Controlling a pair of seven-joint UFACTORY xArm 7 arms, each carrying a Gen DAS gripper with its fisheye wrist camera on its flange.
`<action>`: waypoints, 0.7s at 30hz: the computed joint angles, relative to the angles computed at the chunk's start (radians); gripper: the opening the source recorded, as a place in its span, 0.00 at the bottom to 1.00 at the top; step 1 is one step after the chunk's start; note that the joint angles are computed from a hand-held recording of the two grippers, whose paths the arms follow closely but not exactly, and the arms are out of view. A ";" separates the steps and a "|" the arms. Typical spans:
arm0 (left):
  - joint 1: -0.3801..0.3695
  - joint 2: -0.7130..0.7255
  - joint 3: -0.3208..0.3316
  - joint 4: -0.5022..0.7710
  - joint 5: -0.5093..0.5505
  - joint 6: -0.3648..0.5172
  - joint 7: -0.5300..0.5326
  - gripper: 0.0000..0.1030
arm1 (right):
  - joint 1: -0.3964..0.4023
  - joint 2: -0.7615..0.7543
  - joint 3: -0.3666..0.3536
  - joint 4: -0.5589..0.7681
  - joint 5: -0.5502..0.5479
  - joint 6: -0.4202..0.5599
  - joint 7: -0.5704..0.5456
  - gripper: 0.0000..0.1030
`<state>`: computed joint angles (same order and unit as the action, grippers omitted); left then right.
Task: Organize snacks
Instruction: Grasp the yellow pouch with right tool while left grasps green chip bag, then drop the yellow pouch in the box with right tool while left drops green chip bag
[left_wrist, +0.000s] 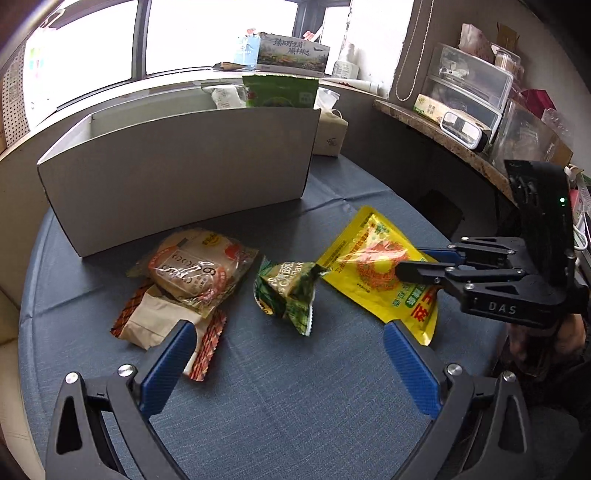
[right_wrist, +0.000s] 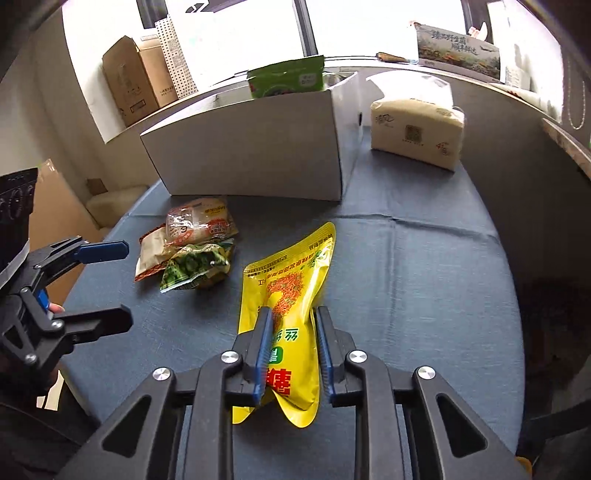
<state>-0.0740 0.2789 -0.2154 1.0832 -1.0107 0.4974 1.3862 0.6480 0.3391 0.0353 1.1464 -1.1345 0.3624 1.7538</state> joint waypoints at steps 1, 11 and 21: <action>-0.018 0.019 0.002 0.014 0.028 -0.020 -0.029 1.00 | 0.006 -0.016 0.002 -0.015 0.007 0.029 -0.002 0.23; -0.084 0.142 -0.019 0.105 0.292 -0.088 -0.253 0.95 | -0.040 -0.145 0.061 -0.131 -0.172 0.045 0.221 0.21; 0.088 0.109 -0.157 0.085 0.112 -0.054 -0.102 0.39 | -0.085 -0.147 0.111 -0.136 -0.214 0.037 0.279 0.12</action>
<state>0.0136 0.3877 -0.3720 1.1683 -0.8988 0.4429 1.2846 0.5631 0.1922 0.1465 1.0102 -1.3481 0.3992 2.0330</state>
